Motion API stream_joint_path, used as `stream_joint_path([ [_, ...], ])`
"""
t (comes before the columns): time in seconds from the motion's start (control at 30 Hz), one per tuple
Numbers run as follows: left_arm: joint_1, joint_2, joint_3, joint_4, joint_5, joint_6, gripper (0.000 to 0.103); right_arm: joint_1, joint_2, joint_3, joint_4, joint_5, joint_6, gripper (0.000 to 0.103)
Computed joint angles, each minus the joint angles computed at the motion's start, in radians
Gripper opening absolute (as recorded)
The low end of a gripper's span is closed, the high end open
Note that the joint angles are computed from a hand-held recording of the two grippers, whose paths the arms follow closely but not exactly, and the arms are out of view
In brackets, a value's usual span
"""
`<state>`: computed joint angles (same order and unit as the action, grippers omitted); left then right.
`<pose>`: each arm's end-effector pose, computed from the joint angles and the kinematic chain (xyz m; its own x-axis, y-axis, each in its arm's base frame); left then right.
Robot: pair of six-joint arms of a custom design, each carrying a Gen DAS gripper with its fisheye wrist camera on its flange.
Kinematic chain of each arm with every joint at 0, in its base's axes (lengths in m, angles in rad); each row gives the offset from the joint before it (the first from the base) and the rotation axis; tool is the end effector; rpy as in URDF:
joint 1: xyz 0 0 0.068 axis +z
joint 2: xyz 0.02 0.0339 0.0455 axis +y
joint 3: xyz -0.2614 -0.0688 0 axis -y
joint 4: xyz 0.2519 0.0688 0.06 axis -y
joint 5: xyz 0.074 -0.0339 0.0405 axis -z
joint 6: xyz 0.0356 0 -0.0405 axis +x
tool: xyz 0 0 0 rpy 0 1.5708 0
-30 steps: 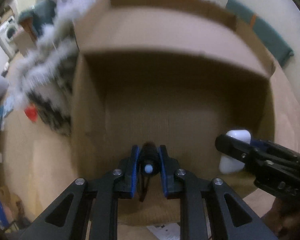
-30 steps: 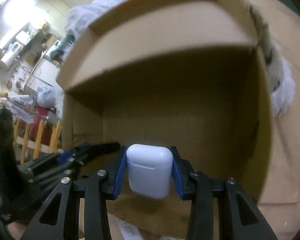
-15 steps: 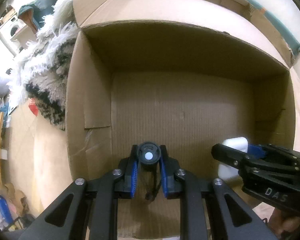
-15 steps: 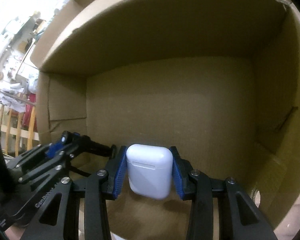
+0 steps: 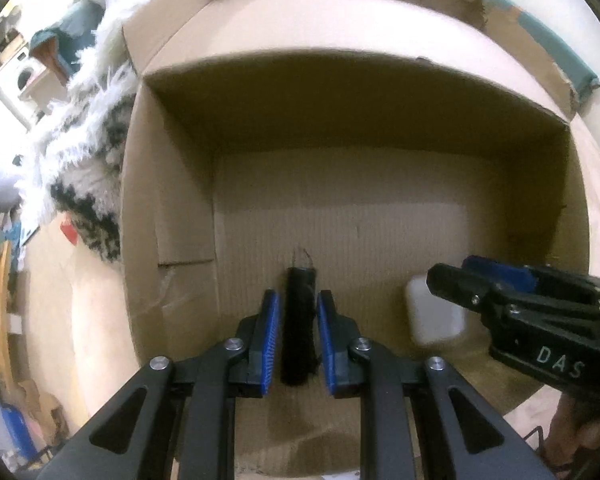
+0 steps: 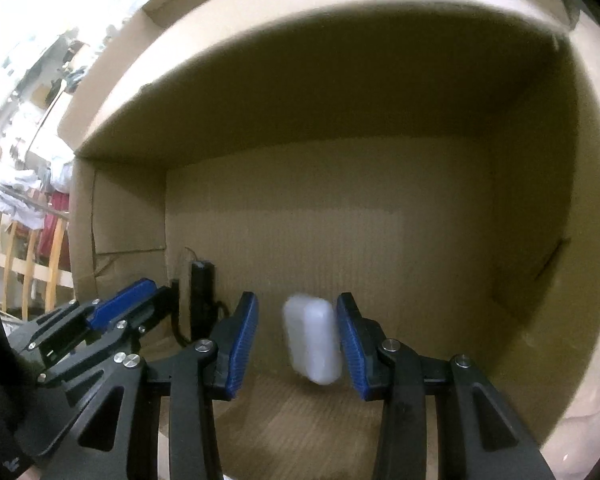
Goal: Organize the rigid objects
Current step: 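Carry both items into the box and open both grippers to release them, then withdraw both grippers from the box toward the remaining items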
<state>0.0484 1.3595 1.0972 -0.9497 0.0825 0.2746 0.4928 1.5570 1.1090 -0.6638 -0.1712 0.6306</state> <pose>0.2623 0.0098 0.2592 -0.9054 0.2267 -0.3589 0.2350 0.9718 0.0209 0.2771 0.1557 0.2221 -0.9520 0.1483 -0.2678 0.0355 0.9224 0.3846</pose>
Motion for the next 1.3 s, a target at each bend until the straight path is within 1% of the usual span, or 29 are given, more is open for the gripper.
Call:
stream_joint_path([
  [0.03, -0.005, -0.002, 0.008, -0.008, 0.000, -0.001, 0.019, 0.001, -0.003, 0.001, 0.006, 0.004, 0.002, 0.043],
  [0.07, -0.009, -0.004, 0.008, -0.011, -0.002, -0.003, 0.022, 0.002, -0.006, 0.001, 0.013, 0.010, 0.003, 0.043],
  [0.1, -0.014, -0.008, 0.009, -0.015, -0.006, -0.006, 0.029, 0.003, -0.009, -0.001, 0.020, 0.013, 0.002, 0.045],
  [0.13, -0.018, -0.013, 0.010, -0.017, -0.009, -0.007, 0.035, 0.004, -0.014, 0.001, 0.026, 0.020, 0.005, 0.056],
  [0.17, -0.021, -0.023, 0.007, -0.016, -0.008, -0.009, 0.047, 0.001, -0.022, -0.003, 0.032, 0.023, 0.005, 0.062],
  [0.2, -0.020, -0.038, 0.002, -0.010, -0.008, -0.006, 0.057, 0.001, -0.030, -0.008, 0.045, 0.027, 0.008, 0.070],
  [0.23, -0.028, -0.058, -0.009, 0.002, -0.021, -0.009, 0.059, 0.000, -0.038, -0.010, 0.056, 0.028, 0.005, 0.073],
  [0.27, -0.033, -0.070, -0.013, 0.007, -0.030, -0.009, 0.060, -0.002, -0.042, -0.009, 0.062, 0.025, 0.003, 0.074],
  [0.33, -0.039, -0.082, -0.012, 0.010, -0.043, -0.013, 0.061, -0.010, -0.051, -0.013, 0.075, 0.021, 0.008, 0.081],
  [0.43, -0.032, -0.076, -0.001, 0.003, -0.032, -0.026, 0.062, -0.018, -0.056, -0.020, 0.086, 0.012, 0.017, 0.089],
  [0.53, -0.031, -0.072, 0.004, 0.002, -0.045, -0.033, 0.062, -0.023, -0.057, -0.024, 0.087, 0.004, 0.015, 0.092],
  [0.7, -0.004, -0.040, 0.029, 0.002, -0.035, -0.020, 0.062, -0.035, -0.068, -0.013, 0.059, -0.002, -0.015, 0.092],
  [0.83, 0.037, -0.040, 0.041, -0.017, 0.000, -0.003, 0.062, -0.026, -0.095, -0.016, 0.053, -0.004, -0.005, 0.092],
  [0.97, 0.088, -0.055, 0.064, -0.029, 0.029, 0.037, 0.062, -0.008, -0.142, -0.009, 0.020, 0.034, -0.022, 0.092],
  [1.07, 0.132, -0.089, 0.072, -0.046, 0.044, 0.022, 0.062, 0.002, -0.199, -0.031, 0.003, 0.051, 0.009, 0.092],
  [1.13, 0.143, -0.114, 0.074, -0.075, 0.055, 0.011, 0.062, 0.016, -0.233, -0.040, -0.017, 0.066, 0.028, 0.092],
  [1.2, 0.159, -0.130, 0.084, -0.113, 0.074, 0.027, 0.062, 0.042, -0.260, -0.041, -0.043, 0.093, 0.038, 0.092],
  [1.3, 0.183, -0.163, 0.097, -0.159, 0.087, 0.052, 0.062, 0.068, -0.282, -0.028, -0.082, 0.106, 0.042, 0.092],
])
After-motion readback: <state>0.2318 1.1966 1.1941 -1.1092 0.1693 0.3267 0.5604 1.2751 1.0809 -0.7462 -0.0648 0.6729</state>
